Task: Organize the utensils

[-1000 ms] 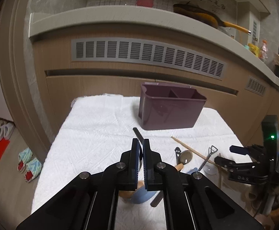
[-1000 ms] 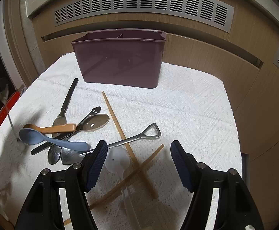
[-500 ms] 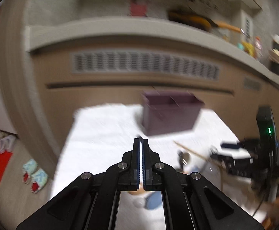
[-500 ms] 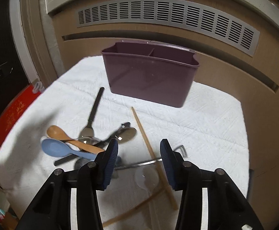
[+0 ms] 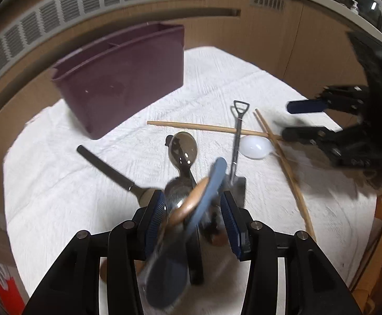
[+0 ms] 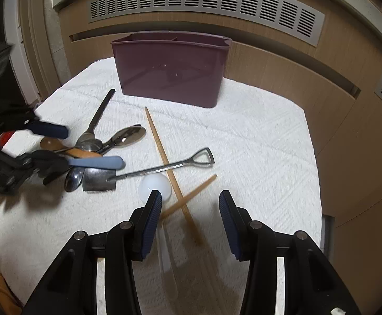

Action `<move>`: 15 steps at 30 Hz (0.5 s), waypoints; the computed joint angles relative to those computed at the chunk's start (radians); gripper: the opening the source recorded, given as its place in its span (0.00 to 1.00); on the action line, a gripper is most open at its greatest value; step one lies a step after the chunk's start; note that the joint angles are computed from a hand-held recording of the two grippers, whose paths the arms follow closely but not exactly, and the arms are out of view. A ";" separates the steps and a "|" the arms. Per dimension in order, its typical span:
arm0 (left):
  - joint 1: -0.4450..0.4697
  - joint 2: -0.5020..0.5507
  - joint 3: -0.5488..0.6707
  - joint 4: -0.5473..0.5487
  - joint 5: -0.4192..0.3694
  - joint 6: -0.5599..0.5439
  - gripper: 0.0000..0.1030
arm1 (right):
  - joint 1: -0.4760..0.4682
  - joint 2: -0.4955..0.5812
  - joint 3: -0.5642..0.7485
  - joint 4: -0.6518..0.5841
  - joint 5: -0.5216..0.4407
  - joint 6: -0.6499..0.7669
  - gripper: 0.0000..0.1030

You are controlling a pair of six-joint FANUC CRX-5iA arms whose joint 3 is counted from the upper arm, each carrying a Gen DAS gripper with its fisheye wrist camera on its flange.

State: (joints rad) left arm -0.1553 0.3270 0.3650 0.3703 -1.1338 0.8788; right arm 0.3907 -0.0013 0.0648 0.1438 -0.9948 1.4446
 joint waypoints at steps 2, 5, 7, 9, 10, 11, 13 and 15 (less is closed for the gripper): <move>0.001 0.051 0.075 -0.005 -0.065 0.033 0.44 | -0.010 -0.006 -0.007 -0.012 0.006 0.007 0.43; 0.005 0.108 0.162 -0.027 -0.144 0.086 0.41 | -0.022 -0.011 -0.013 -0.023 0.012 0.012 0.43; 0.005 0.136 0.207 -0.030 -0.185 0.121 0.41 | -0.032 -0.012 -0.012 -0.035 0.012 0.017 0.43; 0.000 0.159 0.252 -0.050 -0.224 0.159 0.39 | -0.037 -0.013 -0.013 -0.041 0.014 0.018 0.43; -0.002 0.169 0.270 -0.059 -0.238 0.176 0.38 | -0.039 -0.013 -0.013 -0.044 0.015 0.017 0.43; -0.005 0.182 0.294 -0.068 -0.257 0.198 0.38 | -0.040 -0.014 -0.013 -0.047 0.015 0.017 0.43; -0.007 0.203 0.331 -0.080 -0.292 0.224 0.38 | -0.040 -0.017 -0.016 -0.049 0.018 0.017 0.43; -0.011 0.218 0.358 -0.093 -0.310 0.247 0.38 | -0.039 -0.022 -0.019 -0.050 0.022 0.018 0.43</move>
